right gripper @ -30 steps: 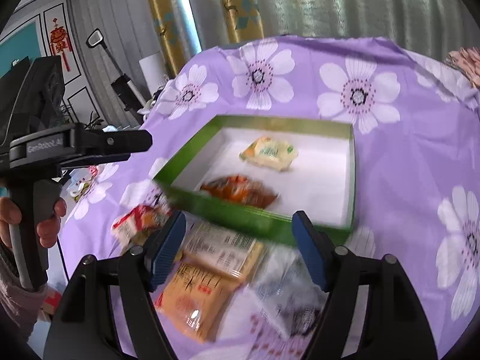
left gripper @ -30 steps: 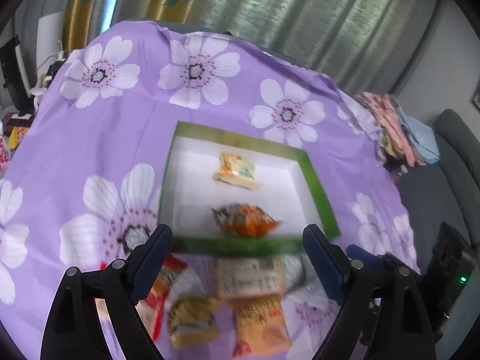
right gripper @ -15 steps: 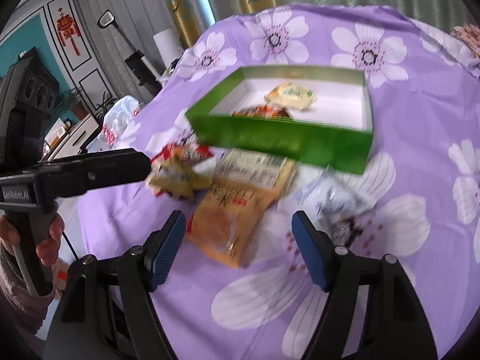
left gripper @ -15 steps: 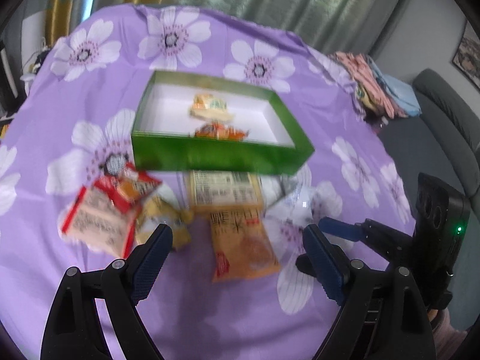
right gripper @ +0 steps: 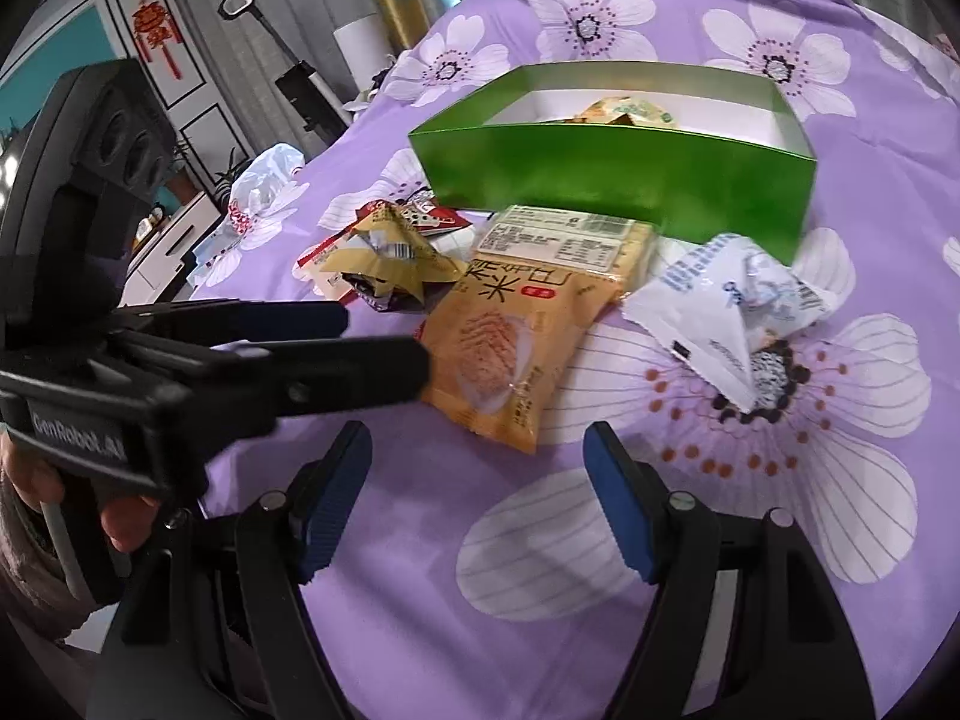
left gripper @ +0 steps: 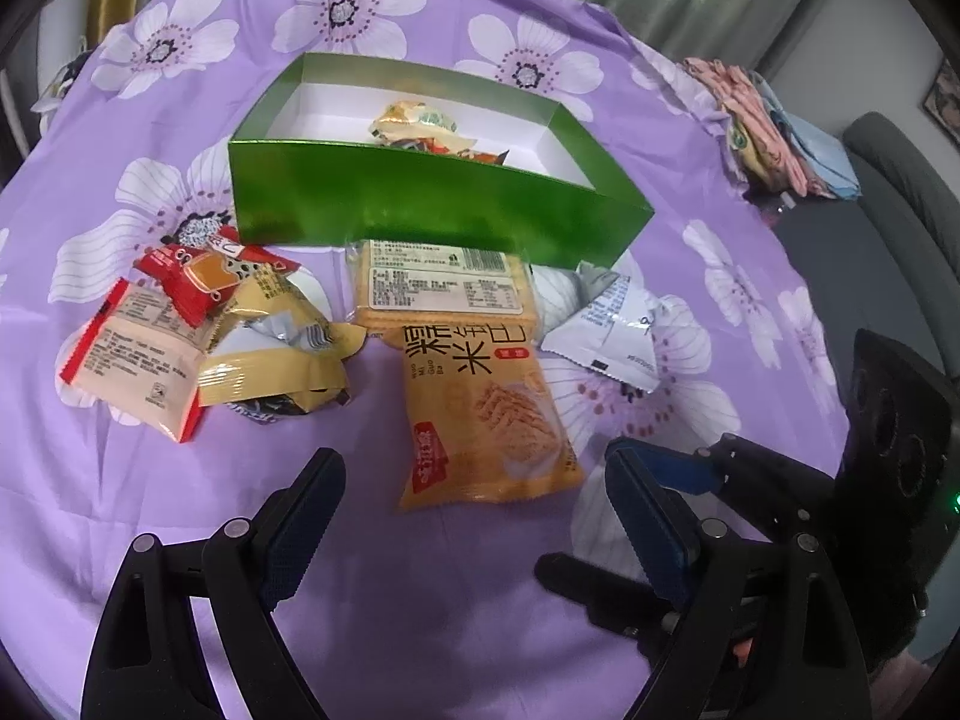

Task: Organize snacks
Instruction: 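Move the right gripper back to the yellow rice-cracker bag, then grasp the yellow rice-cracker bag with the right gripper and lift, then carry the yellow bag over the green box and release it inside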

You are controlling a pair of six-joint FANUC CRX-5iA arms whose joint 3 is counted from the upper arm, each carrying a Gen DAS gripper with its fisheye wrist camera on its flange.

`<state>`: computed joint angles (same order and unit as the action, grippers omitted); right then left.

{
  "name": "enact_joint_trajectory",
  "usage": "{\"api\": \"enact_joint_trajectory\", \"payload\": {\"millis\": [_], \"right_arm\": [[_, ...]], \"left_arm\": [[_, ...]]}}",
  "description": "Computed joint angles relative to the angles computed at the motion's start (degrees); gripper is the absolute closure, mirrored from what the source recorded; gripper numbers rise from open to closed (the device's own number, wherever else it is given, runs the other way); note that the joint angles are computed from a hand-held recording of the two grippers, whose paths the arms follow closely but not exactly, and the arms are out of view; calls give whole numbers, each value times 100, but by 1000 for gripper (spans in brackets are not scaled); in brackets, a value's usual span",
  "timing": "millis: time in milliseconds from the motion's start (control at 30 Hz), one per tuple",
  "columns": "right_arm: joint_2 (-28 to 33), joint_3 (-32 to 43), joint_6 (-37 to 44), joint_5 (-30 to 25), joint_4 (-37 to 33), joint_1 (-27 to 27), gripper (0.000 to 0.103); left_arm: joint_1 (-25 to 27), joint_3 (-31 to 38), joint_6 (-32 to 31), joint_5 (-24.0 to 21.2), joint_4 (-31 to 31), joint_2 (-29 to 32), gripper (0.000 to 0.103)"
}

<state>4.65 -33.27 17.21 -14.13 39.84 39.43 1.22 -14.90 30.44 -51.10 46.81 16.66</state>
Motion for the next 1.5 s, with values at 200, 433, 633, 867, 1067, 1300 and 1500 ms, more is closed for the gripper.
{"api": "enact_joint_trajectory", "payload": {"millis": [200, 433, 633, 867, 1067, 1300, 1500], "right_arm": [[207, 130, 276, 139, -159, -27, 30], [404, 422, 984, 97, -870, -31, 38], [498, 609, 1434, 60, -1306, -47, 55], [544, 511, 891, 27, -648, -72, 68], [426, 206, -56, 251, 338, -147, 70], [124, -166, -1368, 363, 1950, -291, 70], [-151, -428, -2553, 432, 3533, -566, 70]], "left_arm": [[-122, 73, -55, 151, -117, 105, 14], [-174, 200, -63, 40, -170, 280, 21], [-190, 268, 17, -15, -262, 359, 32], [-207, 207, -13, 44, -204, 326, 37], [-185, 50, -93, 114, -94, 142, 37], [-170, -262, -487, 264, 298, -216, 37], [-200, -457, -870, 419, 678, -487, 37]]}}
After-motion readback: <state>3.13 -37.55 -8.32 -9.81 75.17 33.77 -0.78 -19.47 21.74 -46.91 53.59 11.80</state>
